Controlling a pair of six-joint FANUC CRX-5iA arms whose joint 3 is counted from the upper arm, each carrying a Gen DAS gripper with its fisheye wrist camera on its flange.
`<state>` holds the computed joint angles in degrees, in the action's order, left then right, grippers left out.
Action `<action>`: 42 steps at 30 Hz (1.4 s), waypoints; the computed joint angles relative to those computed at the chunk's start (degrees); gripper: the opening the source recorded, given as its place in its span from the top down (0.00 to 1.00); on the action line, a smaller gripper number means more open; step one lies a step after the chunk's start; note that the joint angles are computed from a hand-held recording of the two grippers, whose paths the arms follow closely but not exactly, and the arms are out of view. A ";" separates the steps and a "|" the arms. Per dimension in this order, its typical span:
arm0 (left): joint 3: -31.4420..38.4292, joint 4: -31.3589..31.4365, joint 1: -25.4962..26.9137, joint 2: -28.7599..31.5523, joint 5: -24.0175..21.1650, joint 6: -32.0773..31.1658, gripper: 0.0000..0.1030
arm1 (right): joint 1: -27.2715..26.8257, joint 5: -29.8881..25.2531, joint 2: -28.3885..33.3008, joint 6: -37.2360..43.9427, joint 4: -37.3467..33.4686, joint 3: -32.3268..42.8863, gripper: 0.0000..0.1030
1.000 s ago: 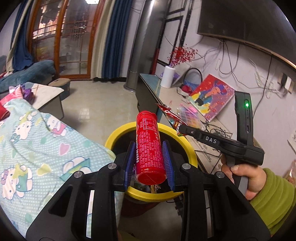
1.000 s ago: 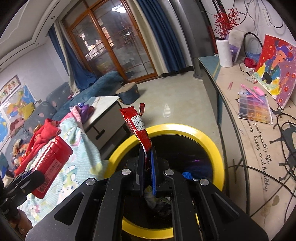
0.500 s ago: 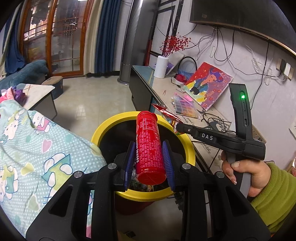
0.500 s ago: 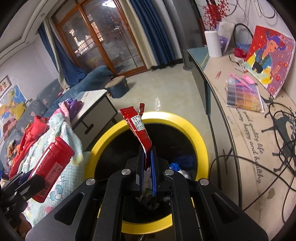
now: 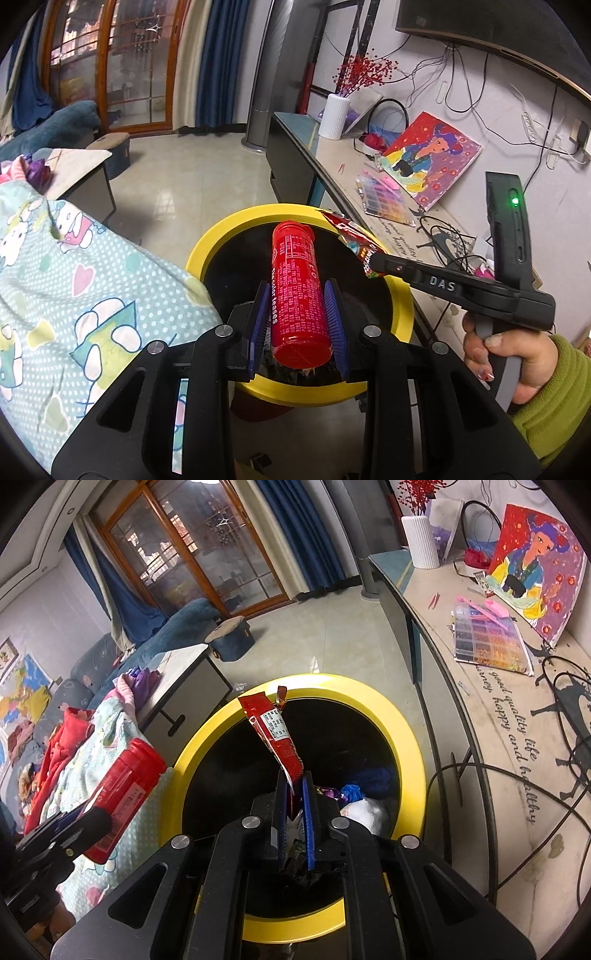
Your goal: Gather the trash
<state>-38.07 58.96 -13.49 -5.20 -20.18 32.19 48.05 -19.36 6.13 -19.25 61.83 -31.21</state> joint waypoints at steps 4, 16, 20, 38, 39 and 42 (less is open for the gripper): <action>0.74 -0.23 0.46 0.93 -0.51 0.16 0.77 | -0.30 1.12 0.18 0.23 -0.53 -0.07 0.91; 2.46 -1.91 1.35 2.13 -1.63 2.05 0.62 | -0.05 1.17 -0.03 0.91 -0.67 0.02 0.75; 1.93 -1.85 2.01 1.24 -1.56 2.83 0.55 | 0.87 -0.39 -0.29 2.85 -2.27 0.45 0.70; -2.23 -1.32 6.82 -6.21 0.15 5.18 0.11 | 5.40 -8.78 -1.49 2.31 3.66 1.76 0.21; -2.49 -1.64 7.11 -6.84 0.48 5.43 0.11 | 5.54 -8.93 -1.48 2.16 3.97 1.79 0.20; -3.11 -2.33 7.66 -8.13 1.31 6.31 0.11 | 6.30 -9.85 -1.31 2.85 3.67 2.38 0.14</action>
<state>-41.18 56.63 -5.83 -13.33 -18.87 38.50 54.34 -29.21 4.82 -16.40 65.50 -28.83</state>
